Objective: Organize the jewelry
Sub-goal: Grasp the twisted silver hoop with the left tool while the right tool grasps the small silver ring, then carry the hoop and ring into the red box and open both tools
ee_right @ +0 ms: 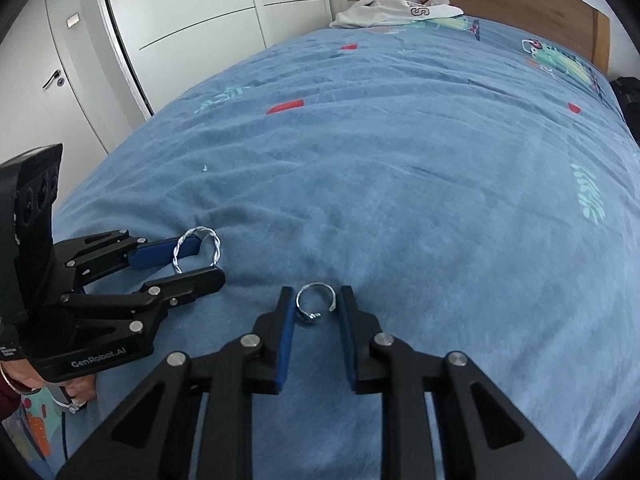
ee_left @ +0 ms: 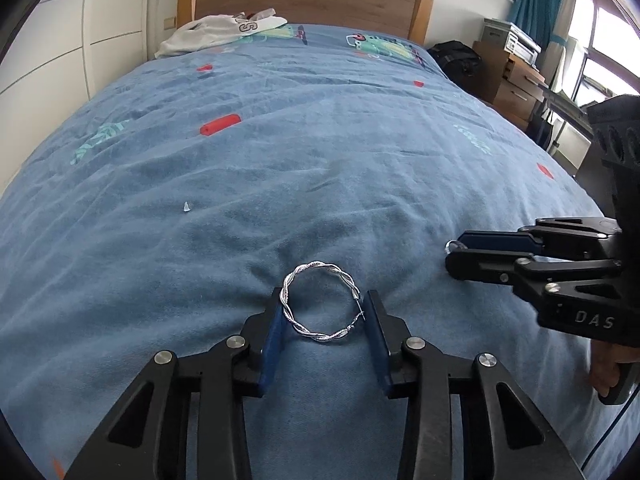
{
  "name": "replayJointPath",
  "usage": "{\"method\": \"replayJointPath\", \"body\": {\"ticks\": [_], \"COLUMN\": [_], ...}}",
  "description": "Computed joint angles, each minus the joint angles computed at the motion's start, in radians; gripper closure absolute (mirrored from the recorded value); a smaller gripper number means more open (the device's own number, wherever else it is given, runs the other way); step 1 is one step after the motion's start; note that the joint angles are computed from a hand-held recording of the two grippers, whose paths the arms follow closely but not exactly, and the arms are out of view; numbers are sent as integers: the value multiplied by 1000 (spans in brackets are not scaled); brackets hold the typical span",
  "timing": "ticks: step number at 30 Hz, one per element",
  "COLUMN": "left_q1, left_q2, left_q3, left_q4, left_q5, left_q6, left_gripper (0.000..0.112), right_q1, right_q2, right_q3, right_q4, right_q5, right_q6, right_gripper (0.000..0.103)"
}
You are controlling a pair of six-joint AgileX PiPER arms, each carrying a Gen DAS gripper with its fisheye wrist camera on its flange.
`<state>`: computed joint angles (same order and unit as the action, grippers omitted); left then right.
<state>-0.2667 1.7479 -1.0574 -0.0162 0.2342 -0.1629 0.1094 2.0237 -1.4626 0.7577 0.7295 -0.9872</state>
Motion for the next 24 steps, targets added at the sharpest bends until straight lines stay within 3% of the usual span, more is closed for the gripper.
{"method": "replayJointPath", "body": {"ticks": [5,10,18,24], "left_q1": [-30,-122,-373,-546], "left_q2": [-68,-146,-156,-64], "left_q3": [12,-10,-155,-325], "left_q4": [31,67,182,229], "left_q5": [58,137,252,309], "left_q6": [-36,-95,-287,-395], "left_gripper": [75,75,75,75], "right_q1": [-53,-194,-590,-881], "right_q2": [-123,-294,-484,-471], "right_q3": [118,246,277,193], "right_q4": [51,78,67,46], "right_q5": [7,67,278,421], "right_q6": [-32,-68,-151,-232], "right_gripper": [83,83,83,83]}}
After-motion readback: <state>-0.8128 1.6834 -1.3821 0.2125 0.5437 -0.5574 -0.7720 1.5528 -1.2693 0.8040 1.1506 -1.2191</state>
